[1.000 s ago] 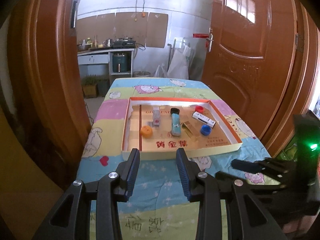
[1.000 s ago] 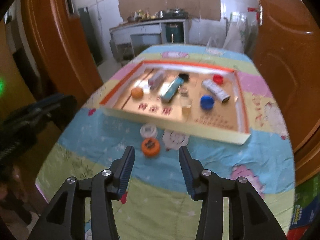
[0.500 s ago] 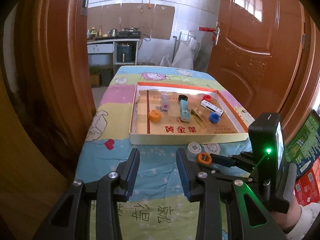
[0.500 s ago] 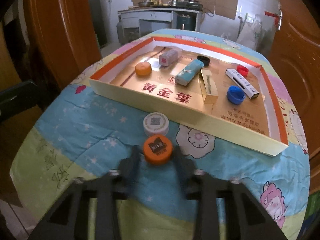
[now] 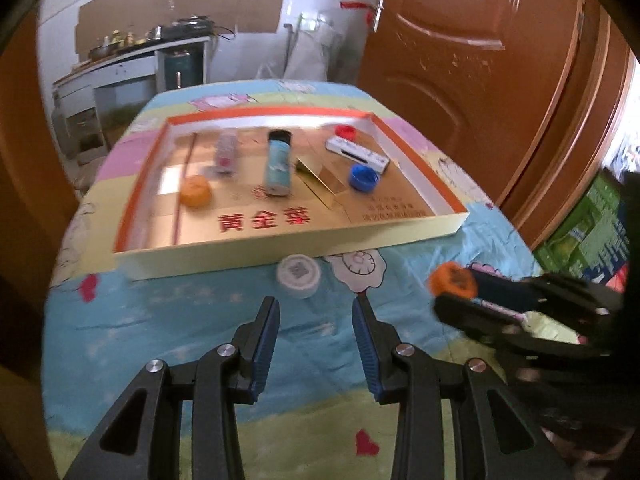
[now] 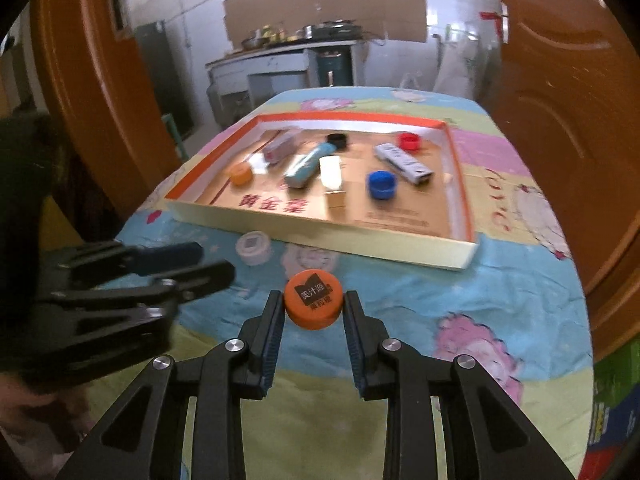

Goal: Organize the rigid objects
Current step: 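Grasp the dark orange cap with the right gripper while the left approaches the white QR cap, then grasp the white QR-code cap with the left gripper while the right lifts the dark orange cap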

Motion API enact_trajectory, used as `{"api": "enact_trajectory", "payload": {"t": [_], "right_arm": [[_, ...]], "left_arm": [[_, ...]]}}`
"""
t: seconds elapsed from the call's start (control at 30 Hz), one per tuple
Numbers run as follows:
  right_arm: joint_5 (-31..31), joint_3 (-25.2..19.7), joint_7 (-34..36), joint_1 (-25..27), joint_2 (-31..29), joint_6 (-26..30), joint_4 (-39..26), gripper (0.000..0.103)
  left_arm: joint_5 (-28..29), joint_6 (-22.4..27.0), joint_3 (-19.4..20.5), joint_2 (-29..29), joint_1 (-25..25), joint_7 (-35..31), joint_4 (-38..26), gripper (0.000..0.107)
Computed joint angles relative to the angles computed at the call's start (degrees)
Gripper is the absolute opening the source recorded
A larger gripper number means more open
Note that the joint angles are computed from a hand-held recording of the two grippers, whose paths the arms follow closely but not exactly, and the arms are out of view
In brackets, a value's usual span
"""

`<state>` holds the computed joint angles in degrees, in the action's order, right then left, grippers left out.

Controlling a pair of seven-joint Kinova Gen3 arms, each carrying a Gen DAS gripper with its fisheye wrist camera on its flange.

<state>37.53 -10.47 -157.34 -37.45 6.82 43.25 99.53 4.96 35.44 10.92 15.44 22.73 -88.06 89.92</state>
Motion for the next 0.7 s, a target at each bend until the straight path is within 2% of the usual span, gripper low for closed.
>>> {"api": "enact_trajectory", "payload": {"t": [0.1, 0.33, 0.5, 0.53, 0.7], "right_arm": [[0.2, 0.2, -1.4, 0.8, -1.5, -0.9, 1.8, 0.030], [-1.0, -0.4, -1.5, 3.3, -2.9, -4.1, 4.6, 0.030], [-2.4, -0.7, 0.0, 4.3, -3.4, -5.8, 5.3, 0.030], [-2.4, -0.7, 0.0, 4.4, -3.5, -5.9, 5.4, 0.030], [-3.2, -0.8, 0.5, 4.9, -3.4, -6.4, 5.4, 0.030]], "left_arm": [[-3.9, 1.5, -1.7, 2.5, 2.9, 3.8, -2.8, 0.038], [-10.1, 3.9, -4.0, 6.3, 6.2, 9.6, -7.2, 0.038], [-10.8, 3.2, -3.8, 6.7, 6.0, 10.5, -7.2, 0.037], [-10.0, 2.8, -3.2, 6.5, 5.2, 9.9, -6.9, 0.030], [-7.6, 1.0, -2.0, 5.1, 3.5, 7.7, -4.8, 0.031]]}}
